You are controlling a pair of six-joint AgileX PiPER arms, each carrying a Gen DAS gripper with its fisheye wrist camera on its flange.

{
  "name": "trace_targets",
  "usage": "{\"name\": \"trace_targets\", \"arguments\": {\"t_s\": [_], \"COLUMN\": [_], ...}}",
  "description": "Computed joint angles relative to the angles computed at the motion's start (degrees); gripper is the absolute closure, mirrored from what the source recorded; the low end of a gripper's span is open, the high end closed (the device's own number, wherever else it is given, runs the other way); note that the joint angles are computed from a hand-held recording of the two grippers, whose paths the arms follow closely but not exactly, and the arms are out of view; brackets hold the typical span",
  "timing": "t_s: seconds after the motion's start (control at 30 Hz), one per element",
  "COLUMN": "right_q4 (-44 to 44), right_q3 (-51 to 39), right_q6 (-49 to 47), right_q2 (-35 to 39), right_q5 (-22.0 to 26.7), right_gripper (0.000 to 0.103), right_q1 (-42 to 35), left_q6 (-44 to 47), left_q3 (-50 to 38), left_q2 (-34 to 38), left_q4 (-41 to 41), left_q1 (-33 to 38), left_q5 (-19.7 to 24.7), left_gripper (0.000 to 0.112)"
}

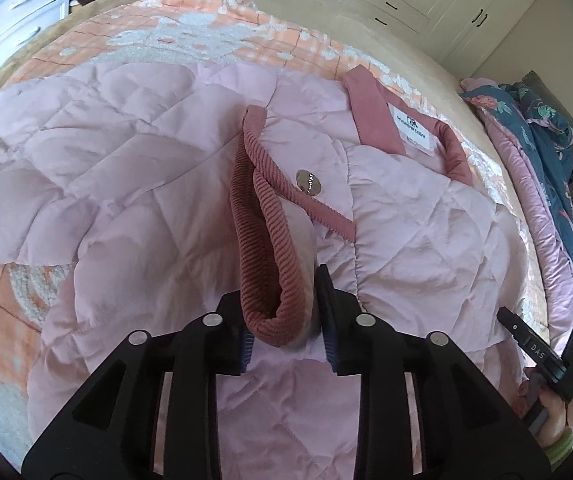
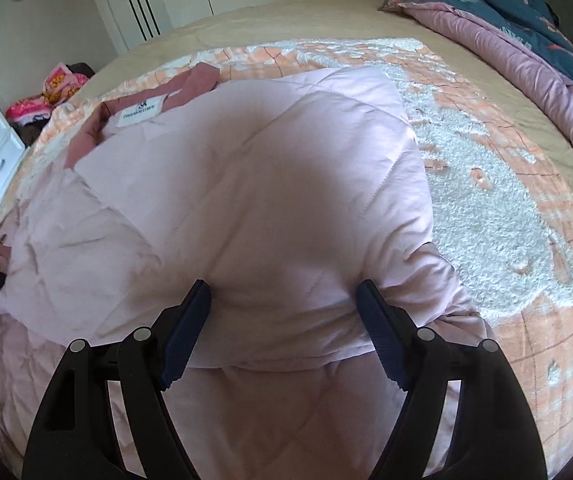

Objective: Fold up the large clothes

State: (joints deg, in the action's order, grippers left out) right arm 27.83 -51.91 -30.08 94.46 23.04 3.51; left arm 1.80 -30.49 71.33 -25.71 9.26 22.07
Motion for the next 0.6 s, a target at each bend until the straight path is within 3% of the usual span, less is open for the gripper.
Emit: {"name": "trace_targets", "arguments": {"t_s": [0.07,0.2,0.37,0.53,0.6], "right_q4": [-1.3,6.9,9.4,8.8,7.4], "right_q3": [-0.1,3.8,7.5,8.8,8.8], "right_q6": [2.5,-5.0,-5.3,-1.1,1.5], "right_q2": [-2.1,-9.3,-17.7,-23.9,-25.7], "right_q5": [2.0,4.7,7.0,8.8,8.9], "right_gripper": [0.027,0.027,0.013,0.007,0.005], "right_q1": [0.3,-0.8,1.2,4.8,6.8], "left_q6": [-2.6,-7.1,-6.2,-1.1,0.9], "left_q3": [-0.3,-0.5,0.0,0.7,0.9], "left_q2": [-1.0,-4.6,-10.2,-15.9,-17.9], "left_q4": [2.4,8.6,9.2,6.0,4.8], "left_q1": [-0.1,-0.1,2.9,9.5,13.4], "left_q5": [1.5,4.2,9.4,15.1,17.5], "left_gripper": [0.085,0.067,0.047,0.019,0.019]}}
